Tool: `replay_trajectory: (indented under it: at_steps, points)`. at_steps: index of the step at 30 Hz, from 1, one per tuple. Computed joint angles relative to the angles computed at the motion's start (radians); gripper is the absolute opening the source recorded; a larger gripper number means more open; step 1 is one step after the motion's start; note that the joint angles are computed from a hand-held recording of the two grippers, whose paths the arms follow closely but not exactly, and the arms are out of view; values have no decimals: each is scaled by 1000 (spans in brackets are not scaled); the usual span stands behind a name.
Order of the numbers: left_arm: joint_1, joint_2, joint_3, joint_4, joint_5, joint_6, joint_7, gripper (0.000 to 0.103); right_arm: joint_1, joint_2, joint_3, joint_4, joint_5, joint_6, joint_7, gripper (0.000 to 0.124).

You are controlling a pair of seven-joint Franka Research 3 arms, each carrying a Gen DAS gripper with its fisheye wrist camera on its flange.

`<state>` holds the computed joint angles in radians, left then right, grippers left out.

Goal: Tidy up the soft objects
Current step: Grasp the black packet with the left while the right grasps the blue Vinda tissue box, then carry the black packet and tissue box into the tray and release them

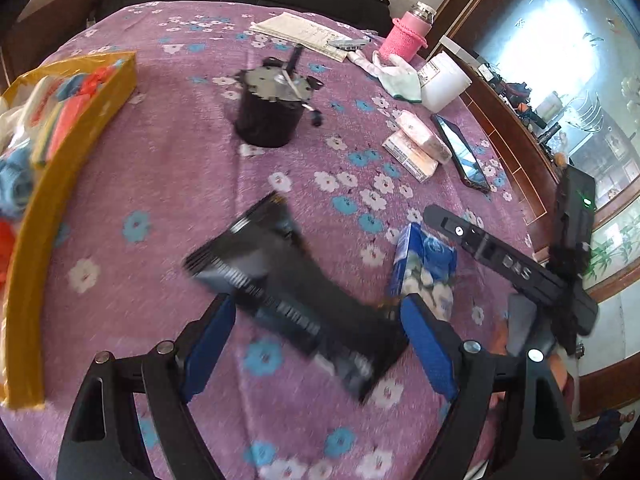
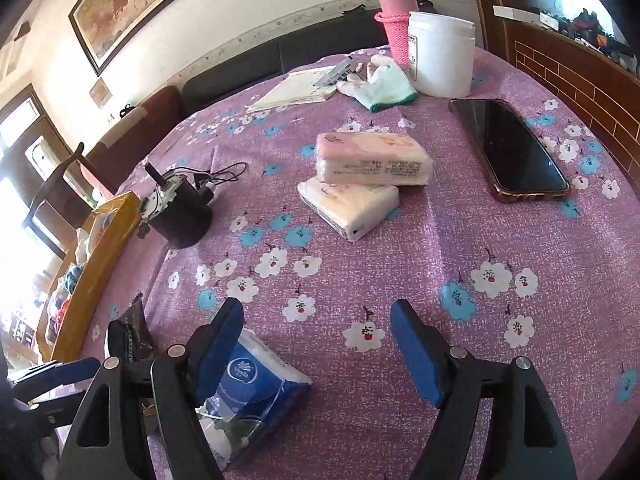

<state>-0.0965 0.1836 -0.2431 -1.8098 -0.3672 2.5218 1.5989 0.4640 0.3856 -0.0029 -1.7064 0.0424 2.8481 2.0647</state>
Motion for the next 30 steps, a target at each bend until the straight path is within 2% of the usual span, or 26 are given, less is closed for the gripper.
replay_trajectory:
  at_steps: [3, 4, 6, 11, 13, 15, 17, 18, 20, 21, 22, 23, 26, 28, 30]
  points:
    - [-37, 64, 13, 63, 142, -22, -66, 84, -19, 2, 19, 0, 34, 11, -21, 80]
    - [-40, 54, 11, 44, 167, 11, -62, 81, -22, 0, 21, -3, 40, 14, -27, 80]
    - [-30, 36, 1, 22, 183, 13, -18, 34, -19, 1, 18, -3, 41, 13, -30, 80]
    - [-1, 1, 11, -17, 150, 16, 7, 35, -11, 3, 12, 1, 39, 9, -34, 83]
    - [8, 0, 8, -19, 120, 28, 30, 44, -2, 5, 2, 5, 26, 4, -26, 83]
    - [6, 2, 8, -18, 118, 53, 32, 69, 9, 8, -9, 11, 7, -3, -14, 84]
    - [-7, 19, 9, -9, 146, 91, 20, 78, 23, 14, -23, 21, -19, -14, 3, 85]
    - [-15, 28, 11, -3, 174, 97, 11, 78, 28, 16, -28, 26, -32, -20, 10, 85]
    - [-25, 43, 13, 5, 221, 90, -10, 78, 39, 19, -39, 32, -59, -31, 30, 86]
    - [-21, 44, 8, -2, 218, 86, -6, 71, 42, 19, -43, 33, -71, -34, 40, 86]
    - [-34, 29, 20, -30, 268, 125, -36, 63, 45, 18, -47, 33, -82, -36, 50, 86]
    - [-36, 18, 24, -43, 286, 128, -40, 38, 47, 18, -49, 33, -91, -37, 59, 86]
    - [33, -33, -22, -91, 74, 119, 99, 35, 34, 23, -35, 40, -96, -44, 53, 90]
    - [38, -94, -9, -152, 17, 150, 135, 35, -12, 36, 22, 69, -43, -74, -38, 98]
    - [37, -157, 10, -212, -76, 172, 193, 35, 15, 32, -5, 91, -63, -150, -1, 98]
